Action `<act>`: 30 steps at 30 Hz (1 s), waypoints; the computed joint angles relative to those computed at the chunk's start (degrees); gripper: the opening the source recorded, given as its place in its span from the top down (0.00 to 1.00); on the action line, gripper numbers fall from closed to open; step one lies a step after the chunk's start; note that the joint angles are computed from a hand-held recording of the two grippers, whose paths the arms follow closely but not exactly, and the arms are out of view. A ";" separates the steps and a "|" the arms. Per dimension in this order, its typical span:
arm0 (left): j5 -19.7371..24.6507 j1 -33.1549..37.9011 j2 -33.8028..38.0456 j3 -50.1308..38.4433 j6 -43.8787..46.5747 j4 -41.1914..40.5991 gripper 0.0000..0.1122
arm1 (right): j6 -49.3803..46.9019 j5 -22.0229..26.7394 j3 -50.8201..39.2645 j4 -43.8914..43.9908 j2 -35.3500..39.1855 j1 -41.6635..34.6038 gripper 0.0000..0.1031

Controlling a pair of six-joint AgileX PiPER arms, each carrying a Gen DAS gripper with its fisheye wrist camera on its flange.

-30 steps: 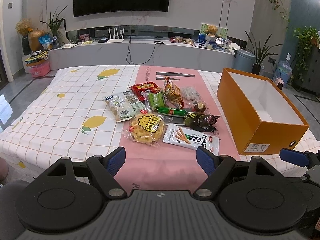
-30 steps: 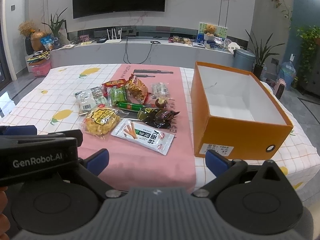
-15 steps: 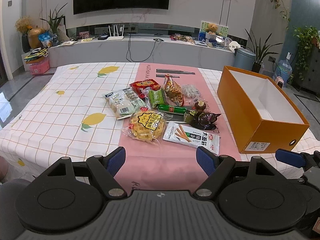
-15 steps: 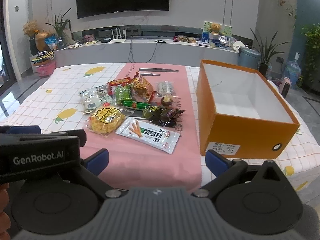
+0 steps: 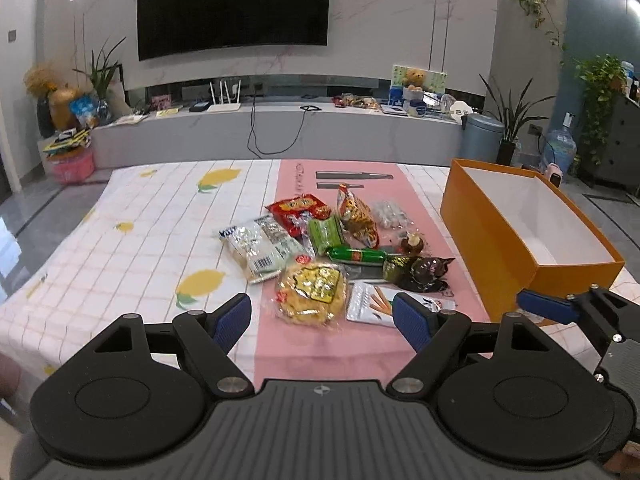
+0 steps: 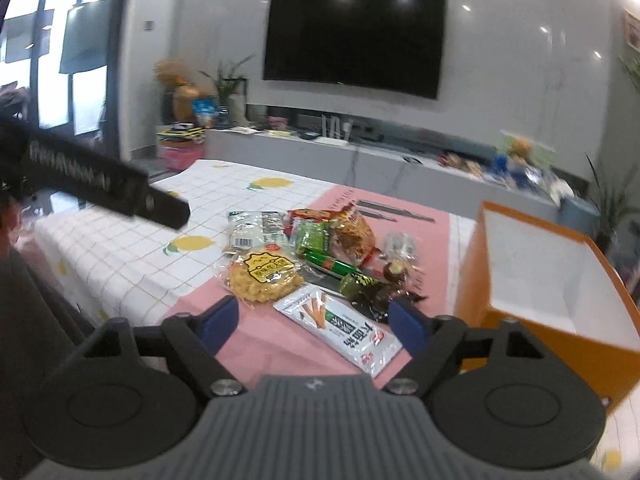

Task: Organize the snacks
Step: 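Reach the left tool to the yellow biscuit bag while the right tool reaches the white breadstick packet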

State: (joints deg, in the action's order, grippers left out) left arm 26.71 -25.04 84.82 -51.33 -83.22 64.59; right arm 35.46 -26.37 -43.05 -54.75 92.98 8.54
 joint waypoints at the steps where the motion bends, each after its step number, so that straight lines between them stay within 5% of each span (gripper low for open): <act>1: -1.01 0.88 0.42 -0.06 -0.19 0.46 0.16 | -1.86 -1.17 -0.40 1.12 1.23 -0.29 0.32; 3: -3.45 3.05 1.50 -0.47 0.39 -0.06 0.16 | -11.74 -7.41 0.19 9.87 4.44 -1.19 0.37; 5: -5.72 4.63 2.81 -0.16 -2.42 3.81 0.16 | -17.86 -8.07 -0.94 16.56 6.71 -0.27 0.37; 9: -5.79 5.44 5.58 -1.10 -5.11 7.60 0.16 | -18.64 -9.24 -4.99 13.37 10.59 -1.09 0.40; 10: -6.19 6.03 6.48 -1.93 -3.46 5.95 0.16 | -20.84 -10.60 -5.37 12.85 11.53 -1.20 0.48; 11: -6.46 6.60 7.28 -2.81 -1.21 3.60 0.16 | -22.50 -9.66 -6.50 12.15 12.37 -0.74 0.65; 13: -6.64 7.51 8.88 -4.51 2.04 -0.49 0.16 | -20.19 -5.59 -9.00 9.49 13.54 0.21 0.76; 24: -8.42 10.66 14.39 -9.72 5.25 -2.12 0.16 | -5.33 3.59 -19.72 -4.40 21.15 1.84 0.76; 27: -11.14 12.30 15.31 -9.56 3.71 -0.78 0.16 | 6.72 6.20 -23.79 -15.80 23.55 2.32 0.62; 30: -11.97 13.42 16.10 -8.90 1.14 2.01 0.16 | 10.02 6.30 -26.27 -19.75 25.33 2.65 0.28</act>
